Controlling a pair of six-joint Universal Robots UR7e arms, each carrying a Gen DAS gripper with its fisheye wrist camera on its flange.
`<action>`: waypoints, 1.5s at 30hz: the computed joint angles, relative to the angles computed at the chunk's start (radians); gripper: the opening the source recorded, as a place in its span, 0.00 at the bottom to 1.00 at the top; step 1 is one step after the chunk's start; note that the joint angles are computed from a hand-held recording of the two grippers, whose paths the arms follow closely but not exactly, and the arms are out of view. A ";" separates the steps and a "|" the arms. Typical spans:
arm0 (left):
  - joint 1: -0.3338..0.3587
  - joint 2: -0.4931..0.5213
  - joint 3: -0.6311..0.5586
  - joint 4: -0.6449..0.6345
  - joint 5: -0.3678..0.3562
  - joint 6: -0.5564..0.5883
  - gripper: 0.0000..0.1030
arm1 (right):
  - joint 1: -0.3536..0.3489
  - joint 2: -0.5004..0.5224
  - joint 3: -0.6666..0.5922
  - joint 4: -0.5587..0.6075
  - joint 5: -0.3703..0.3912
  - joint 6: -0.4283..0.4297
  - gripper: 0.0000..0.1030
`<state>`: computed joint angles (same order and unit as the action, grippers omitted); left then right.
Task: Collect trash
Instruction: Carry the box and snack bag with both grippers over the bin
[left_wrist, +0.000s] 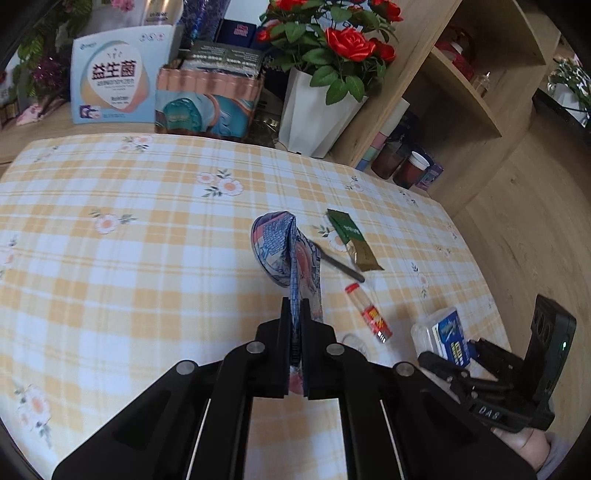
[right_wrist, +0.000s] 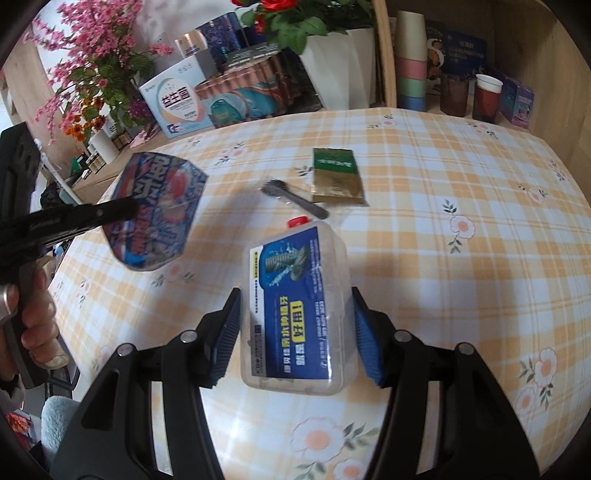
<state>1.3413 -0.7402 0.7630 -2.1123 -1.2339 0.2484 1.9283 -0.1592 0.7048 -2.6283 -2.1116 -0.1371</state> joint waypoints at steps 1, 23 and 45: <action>-0.003 -0.028 0.040 -0.021 0.010 0.002 0.04 | 0.005 -0.004 0.010 -0.003 -0.002 0.000 0.56; -0.079 -0.501 0.655 -0.206 0.063 0.007 0.04 | 0.125 -0.192 0.420 -0.213 -0.023 0.032 0.56; -0.123 -0.786 0.952 -0.134 0.046 -0.047 0.04 | 0.198 -0.288 0.651 -0.390 -0.003 0.066 0.56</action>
<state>1.2187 -1.5265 1.7148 -2.2465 -1.1875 0.2019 2.1259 -0.4473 1.3563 -3.0179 -2.1145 -0.0711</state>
